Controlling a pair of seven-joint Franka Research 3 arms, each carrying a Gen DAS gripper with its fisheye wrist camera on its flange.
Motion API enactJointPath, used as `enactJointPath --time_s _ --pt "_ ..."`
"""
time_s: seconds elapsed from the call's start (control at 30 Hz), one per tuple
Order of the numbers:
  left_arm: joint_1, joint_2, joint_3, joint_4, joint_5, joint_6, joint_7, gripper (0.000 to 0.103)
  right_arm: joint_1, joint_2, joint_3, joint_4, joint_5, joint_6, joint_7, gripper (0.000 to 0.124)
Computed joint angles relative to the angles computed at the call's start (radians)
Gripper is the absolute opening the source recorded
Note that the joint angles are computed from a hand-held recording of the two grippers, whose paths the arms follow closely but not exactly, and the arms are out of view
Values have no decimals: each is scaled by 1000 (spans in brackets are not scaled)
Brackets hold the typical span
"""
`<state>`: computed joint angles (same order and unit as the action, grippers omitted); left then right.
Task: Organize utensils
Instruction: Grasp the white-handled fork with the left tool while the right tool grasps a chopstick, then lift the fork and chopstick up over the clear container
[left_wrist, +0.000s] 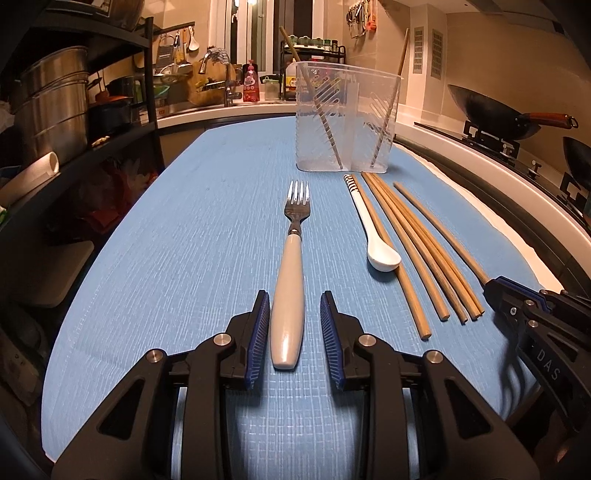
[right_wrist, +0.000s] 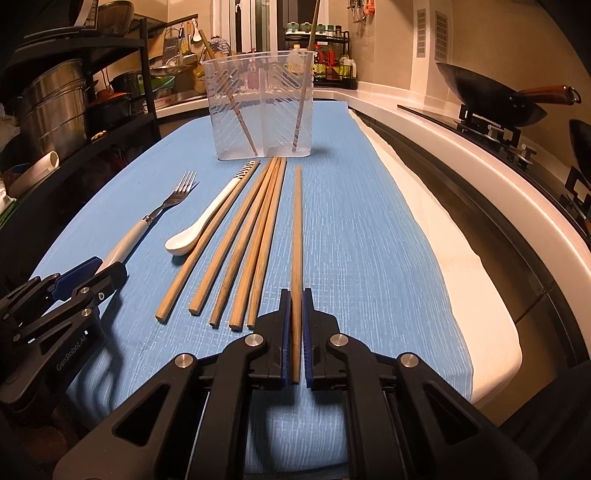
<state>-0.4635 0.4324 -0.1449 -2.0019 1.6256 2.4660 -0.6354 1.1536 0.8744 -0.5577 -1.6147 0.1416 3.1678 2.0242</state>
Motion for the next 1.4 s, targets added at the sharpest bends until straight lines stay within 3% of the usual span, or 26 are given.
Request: enactJointPath --time_s 0.07,1.27,1.4 --pt "1 0 1 0 -3 1 -1 18 -3 1 2 4 0 -1 -2 6" --pt "8 -26 -11 -34 14 17 -8 18 -1 -9 7 -16 22 10 -38 6" --pt "9 -47 -14 -50 27 11 -26 18 15 -24 -5 -48 37 43 -41 6"
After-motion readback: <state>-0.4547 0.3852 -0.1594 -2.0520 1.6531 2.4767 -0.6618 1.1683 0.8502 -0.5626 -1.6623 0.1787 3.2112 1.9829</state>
